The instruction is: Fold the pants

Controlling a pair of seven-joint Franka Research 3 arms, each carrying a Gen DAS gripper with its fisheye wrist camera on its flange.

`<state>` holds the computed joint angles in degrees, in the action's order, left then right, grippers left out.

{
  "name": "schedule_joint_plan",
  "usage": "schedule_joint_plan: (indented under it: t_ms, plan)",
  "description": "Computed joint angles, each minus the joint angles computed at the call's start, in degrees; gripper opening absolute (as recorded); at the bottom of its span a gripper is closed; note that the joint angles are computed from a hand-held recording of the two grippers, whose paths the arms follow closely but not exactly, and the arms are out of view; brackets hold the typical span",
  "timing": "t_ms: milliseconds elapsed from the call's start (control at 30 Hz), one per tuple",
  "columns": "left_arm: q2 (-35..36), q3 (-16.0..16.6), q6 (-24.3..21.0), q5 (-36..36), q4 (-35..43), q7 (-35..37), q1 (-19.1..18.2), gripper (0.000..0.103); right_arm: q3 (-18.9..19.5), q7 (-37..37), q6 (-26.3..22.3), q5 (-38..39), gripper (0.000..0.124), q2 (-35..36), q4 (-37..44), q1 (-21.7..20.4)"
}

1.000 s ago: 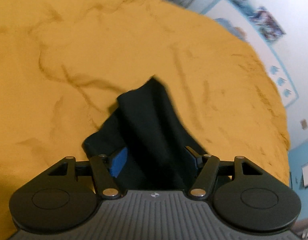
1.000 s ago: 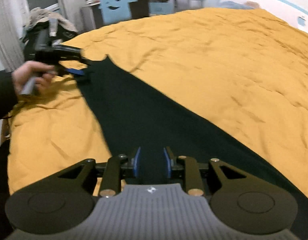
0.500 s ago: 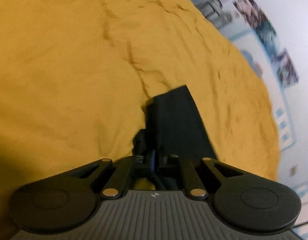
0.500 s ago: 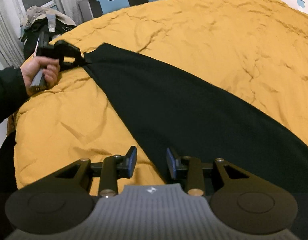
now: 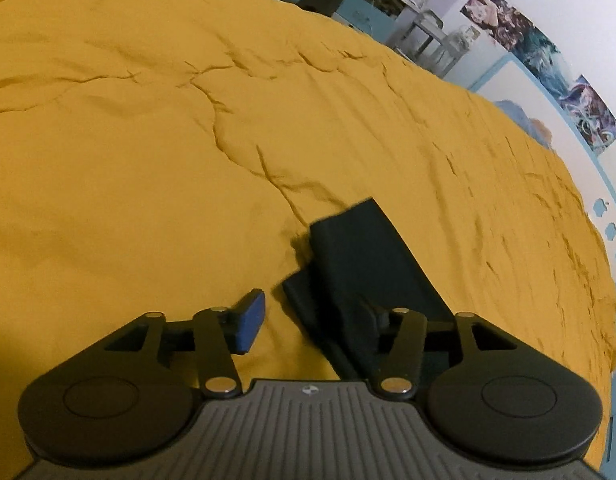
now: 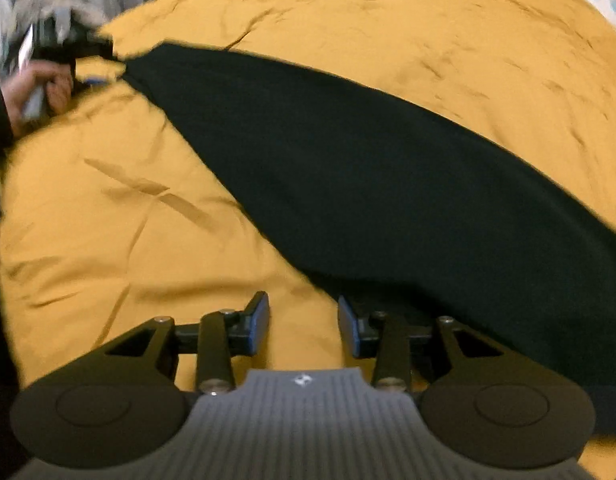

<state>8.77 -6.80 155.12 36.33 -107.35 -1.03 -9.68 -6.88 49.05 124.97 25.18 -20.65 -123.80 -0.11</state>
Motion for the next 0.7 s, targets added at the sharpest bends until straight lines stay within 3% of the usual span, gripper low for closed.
schedule_joint_plan:
  t_ms: [67, 167, 300, 400, 500, 600, 700]
  plan:
    - [-0.4, -0.1, 0.1, -0.3, -0.4, -0.2, 0.0, 0.066, -1.6, 2.0, 2.9, 0.1, 0.036, -2.2, -1.8, -2.5]
    - [-1.4, -0.3, -0.5, 2.2, -1.0, -2.2, -1.0, 0.070, -3.6, 3.3, 12.5, 1.4, 0.039, -4.1, -5.6, -5.6]
    - [-0.2, -0.9, -1.0, 3.7, 0.8, -2.1, -1.8, 0.075, -5.4, -0.4, 25.9, 6.2, 0.039, -0.2, -7.7, -4.8]
    - [0.6, -1.4, -4.9, 0.6, 2.0, 0.5, -1.9, 0.073, -2.6, 5.8, 21.4, -2.8, 0.036, 2.1, -6.4, -8.8]
    - [-0.2, -1.3, -5.5, -0.4, 1.3, 0.9, -1.8, 0.069, -3.6, 3.6, 15.5, -7.5, 0.036, -1.1, -8.2, -10.4]
    - [-1.7, -1.6, -7.6, 1.4, 1.2, -3.1, -2.9, 0.069, -6.1, 3.7, 11.7, -5.5, 0.035, -4.3, -8.9, -11.4]
    - [-2.8, -2.7, -2.7, 3.2, -0.2, -5.8, -3.6, 0.069, -8.2, 5.4, 12.6, -0.6, 0.036, -5.4, -8.7, -12.3]
